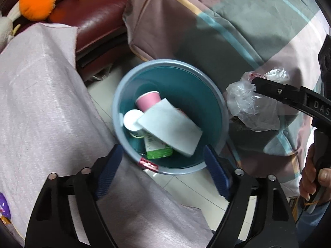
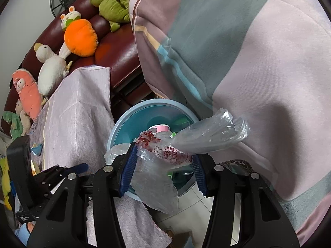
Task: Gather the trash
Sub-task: 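Open the left tool to drop the tissue while the right tool releases the bag, then move both tools back toward the wrappers on the table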
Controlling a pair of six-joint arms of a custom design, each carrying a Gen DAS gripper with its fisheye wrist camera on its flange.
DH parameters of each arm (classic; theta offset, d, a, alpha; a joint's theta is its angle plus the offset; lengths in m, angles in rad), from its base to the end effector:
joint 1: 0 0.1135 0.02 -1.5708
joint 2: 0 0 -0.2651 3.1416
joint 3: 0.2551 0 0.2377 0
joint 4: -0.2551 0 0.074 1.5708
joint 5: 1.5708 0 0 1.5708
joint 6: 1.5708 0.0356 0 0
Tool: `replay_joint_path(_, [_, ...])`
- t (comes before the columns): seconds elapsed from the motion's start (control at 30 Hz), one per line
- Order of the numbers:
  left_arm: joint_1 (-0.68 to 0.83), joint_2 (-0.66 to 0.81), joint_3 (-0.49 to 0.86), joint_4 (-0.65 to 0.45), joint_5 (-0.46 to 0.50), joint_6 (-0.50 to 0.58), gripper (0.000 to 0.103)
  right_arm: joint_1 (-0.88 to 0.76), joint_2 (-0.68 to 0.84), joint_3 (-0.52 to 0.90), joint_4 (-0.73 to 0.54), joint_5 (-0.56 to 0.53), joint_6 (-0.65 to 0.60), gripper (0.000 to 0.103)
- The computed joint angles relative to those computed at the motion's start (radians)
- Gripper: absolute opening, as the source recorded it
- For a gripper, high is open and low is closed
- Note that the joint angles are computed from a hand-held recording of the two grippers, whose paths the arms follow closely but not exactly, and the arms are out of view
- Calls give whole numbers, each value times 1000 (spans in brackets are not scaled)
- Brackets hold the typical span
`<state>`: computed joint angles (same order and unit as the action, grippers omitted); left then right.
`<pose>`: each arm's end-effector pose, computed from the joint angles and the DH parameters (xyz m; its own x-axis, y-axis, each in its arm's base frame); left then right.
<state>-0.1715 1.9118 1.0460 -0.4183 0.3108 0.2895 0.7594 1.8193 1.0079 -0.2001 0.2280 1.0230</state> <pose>0.3271 -0.0677 0.1235 -0.8351 0.4205 -0.3548 0.5072 0.8382 -0.2004 0.2556 0.2315 0.1528 -0.8184 0.3697 -0.4399 0.2208 0.9091 0.3532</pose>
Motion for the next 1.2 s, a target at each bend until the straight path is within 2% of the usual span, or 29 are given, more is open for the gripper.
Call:
replay_joint_path(0.07, [10,-13,-11,1,-5,6,88,-1,17,18,-5,-6,-7,49])
replay_joint_path(0.43, [128,-57,-47,-6,6,49,91,11,130,148,-48,-45,-43,49])
replay_joint_path(0.5, [147,-52,-38,-18,14,57,92,15,152,175,-58,-52,-47,52])
replay_joint_path(0.7, [207,-64,-51,-35,33,87,92,31,209,263,-107,-64,-43,72])
replay_joint_path(0.9, [266,-72,-50,-58,59,122,92,48,231,326,-174,-51,-25,75])
replay_joint_path(1.2, [382,-108,-43,-112,109,184,92,106,299,497,-317,-26,-20,78])
